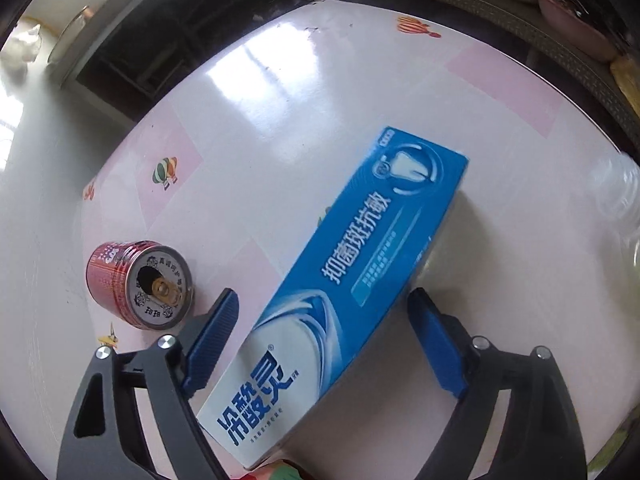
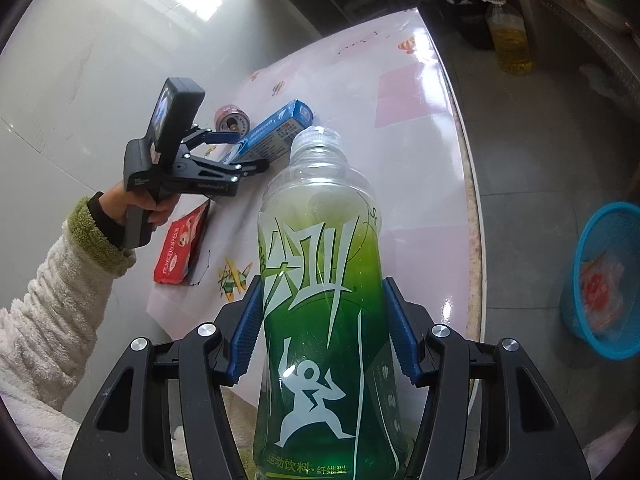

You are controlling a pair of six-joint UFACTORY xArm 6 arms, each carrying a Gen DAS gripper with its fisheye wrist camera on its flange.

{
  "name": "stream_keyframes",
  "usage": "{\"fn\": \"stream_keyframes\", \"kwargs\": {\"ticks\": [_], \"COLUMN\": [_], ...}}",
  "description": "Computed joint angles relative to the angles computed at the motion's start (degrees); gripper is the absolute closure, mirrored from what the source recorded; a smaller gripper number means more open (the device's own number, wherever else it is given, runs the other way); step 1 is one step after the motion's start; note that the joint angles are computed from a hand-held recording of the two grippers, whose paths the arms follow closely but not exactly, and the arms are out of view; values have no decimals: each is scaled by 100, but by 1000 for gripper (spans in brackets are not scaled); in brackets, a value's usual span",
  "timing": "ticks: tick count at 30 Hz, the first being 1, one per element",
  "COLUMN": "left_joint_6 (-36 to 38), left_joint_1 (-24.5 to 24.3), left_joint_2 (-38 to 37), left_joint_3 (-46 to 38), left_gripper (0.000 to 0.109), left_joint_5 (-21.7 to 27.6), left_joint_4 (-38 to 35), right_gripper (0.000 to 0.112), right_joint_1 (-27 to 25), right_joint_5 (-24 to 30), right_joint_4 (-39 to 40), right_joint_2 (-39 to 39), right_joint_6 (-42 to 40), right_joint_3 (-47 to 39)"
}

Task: Collect trash
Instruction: 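Reach the left tool to the blue toothpaste box while the right tool holds the bottle, then grasp the toothpaste box with the left tool and lift it off the table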

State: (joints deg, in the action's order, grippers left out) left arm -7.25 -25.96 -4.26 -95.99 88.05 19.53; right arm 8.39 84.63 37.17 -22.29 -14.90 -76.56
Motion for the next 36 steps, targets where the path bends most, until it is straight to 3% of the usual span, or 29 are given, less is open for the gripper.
{"fn": "stream_keyframes", "kwargs": {"ticks": [4, 7, 12, 15, 21, 29, 32, 36], "left_joint_6": [-871, -1785, -2893, -3362, -4220, -6519, -7160, -7156], "left_joint_1": [294, 746, 1178, 1181, 328, -1390, -2016, -2290], "left_joint_2": [776, 1021, 357, -312, -1662, -3338, -3567, -3497], "left_joint_3": [-1097, -1534, -715, 51, 1375, 2921, 3102, 3034], "left_gripper": [38, 45, 47, 53, 56, 56, 56, 56], "left_joint_5": [665, 948, 467, 222, -237, -1002, -947, -842], "left_joint_4": [-604, -1653, -2717, -3154, -2729, -1491, -1050, -874], "right_gripper": [58, 58, 58, 58, 58, 58, 57, 50], "right_joint_1": [-8, -2, -56, -99, 16, 304, 357, 465], "right_joint_5": [-72, -107, -144, -124, -97, -280, -116, 113], "right_joint_4": [89, 111, 202, 282, 267, -11, -83, -352], "right_joint_2": [-76, -111, -122, -76, -93, -310, -268, 28], "right_joint_6": [8, 19, 31, 85, 176, 770, 836, 784], "right_joint_3": [110, 148, 206, 202, 217, 379, 283, -115]}}
